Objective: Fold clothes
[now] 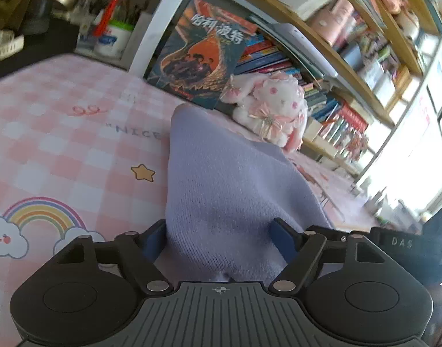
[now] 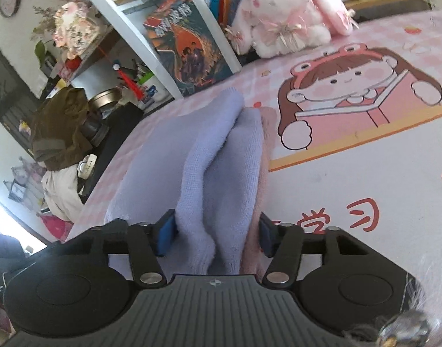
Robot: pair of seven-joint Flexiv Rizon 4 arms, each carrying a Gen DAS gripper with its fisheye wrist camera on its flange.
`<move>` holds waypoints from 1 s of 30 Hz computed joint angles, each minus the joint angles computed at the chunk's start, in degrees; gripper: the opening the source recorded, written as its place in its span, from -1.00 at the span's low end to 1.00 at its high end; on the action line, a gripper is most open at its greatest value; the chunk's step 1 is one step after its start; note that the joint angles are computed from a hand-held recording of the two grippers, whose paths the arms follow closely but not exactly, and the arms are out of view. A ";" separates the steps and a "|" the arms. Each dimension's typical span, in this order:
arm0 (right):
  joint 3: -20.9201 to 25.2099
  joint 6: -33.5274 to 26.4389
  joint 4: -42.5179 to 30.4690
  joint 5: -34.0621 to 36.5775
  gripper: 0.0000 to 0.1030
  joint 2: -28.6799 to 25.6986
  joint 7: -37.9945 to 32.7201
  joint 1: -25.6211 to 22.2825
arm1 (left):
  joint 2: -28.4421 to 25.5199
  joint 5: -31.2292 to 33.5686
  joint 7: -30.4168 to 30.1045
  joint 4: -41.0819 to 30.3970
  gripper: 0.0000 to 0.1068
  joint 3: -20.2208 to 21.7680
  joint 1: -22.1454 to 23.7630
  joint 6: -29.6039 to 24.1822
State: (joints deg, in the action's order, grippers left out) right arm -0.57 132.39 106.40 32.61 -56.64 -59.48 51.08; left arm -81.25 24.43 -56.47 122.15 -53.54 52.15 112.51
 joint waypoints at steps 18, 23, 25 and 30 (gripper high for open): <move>10.64 11.91 14.18 -2.99 -0.12 3.69 -1.28 -3.43 | -0.07 0.06 3.16 11.48 0.16 -0.89 9.31 -4.81; 12.56 14.34 15.83 -11.67 -0.01 2.42 6.12 -8.71 | -1.65 -5.90 4.30 9.62 0.32 -4.12 9.87 -11.48; 12.87 13.92 16.03 -14.94 0.03 2.20 8.73 -10.57 | -2.97 -7.89 4.87 9.03 0.33 -4.95 10.17 -13.25; 11.55 13.54 15.88 -19.09 0.02 1.89 11.46 -11.74 | -3.63 -9.87 5.63 8.59 0.32 -5.41 9.24 -12.63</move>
State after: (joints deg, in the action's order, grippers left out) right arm 10.98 145.93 122.28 13.52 -54.75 -48.02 39.34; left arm -84.88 14.56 -50.84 130.74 -58.96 61.38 99.88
